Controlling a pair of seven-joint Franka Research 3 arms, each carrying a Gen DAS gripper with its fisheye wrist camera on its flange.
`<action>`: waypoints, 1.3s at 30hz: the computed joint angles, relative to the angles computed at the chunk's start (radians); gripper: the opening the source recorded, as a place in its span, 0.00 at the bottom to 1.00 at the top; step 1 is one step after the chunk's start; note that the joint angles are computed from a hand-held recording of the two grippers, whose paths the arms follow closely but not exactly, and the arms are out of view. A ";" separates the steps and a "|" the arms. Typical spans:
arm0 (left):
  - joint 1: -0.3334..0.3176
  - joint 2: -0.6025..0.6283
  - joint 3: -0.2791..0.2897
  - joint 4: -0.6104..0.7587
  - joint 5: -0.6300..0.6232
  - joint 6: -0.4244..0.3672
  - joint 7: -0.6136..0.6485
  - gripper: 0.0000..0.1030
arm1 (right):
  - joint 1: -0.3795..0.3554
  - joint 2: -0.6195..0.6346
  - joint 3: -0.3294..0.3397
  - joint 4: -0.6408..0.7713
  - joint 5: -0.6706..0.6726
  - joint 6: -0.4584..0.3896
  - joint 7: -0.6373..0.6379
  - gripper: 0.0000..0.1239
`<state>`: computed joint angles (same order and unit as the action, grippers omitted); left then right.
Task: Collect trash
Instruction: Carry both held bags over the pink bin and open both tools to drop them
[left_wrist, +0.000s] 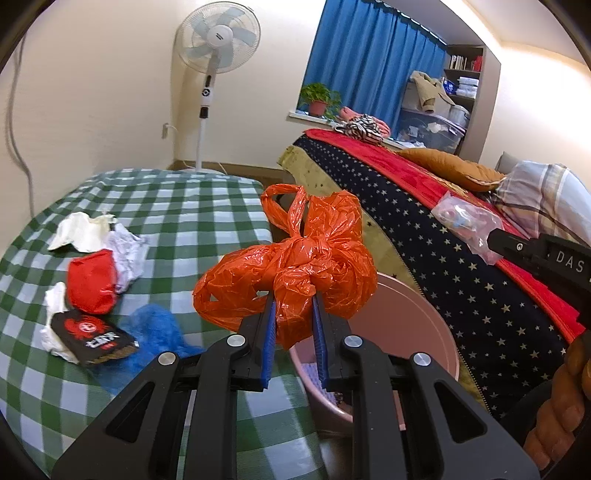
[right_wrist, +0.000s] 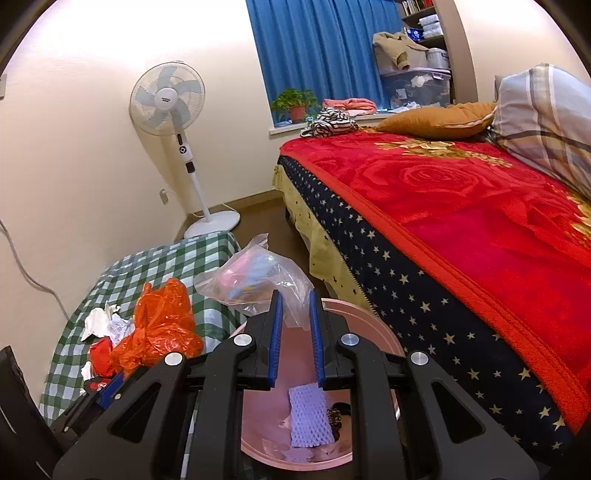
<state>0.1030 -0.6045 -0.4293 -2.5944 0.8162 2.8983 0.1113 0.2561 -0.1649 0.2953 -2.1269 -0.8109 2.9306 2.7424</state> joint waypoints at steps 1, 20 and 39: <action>0.003 0.008 -0.004 0.004 0.002 0.004 -0.004 0.17 | -0.001 0.000 -0.001 0.000 0.001 -0.004 0.000 0.12; 0.021 0.149 -0.016 0.069 0.109 0.060 -0.094 0.17 | 0.020 0.026 -0.030 0.022 -0.024 -0.057 0.027 0.12; -0.003 0.171 0.027 0.068 0.119 0.119 -0.076 0.33 | 0.045 0.027 -0.050 0.028 -0.068 -0.088 0.098 0.37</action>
<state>0.1003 -0.4335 -0.4026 -2.5261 0.9351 3.0170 0.0354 0.3011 -0.1379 0.2458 -2.0987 -0.8789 2.8427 2.8408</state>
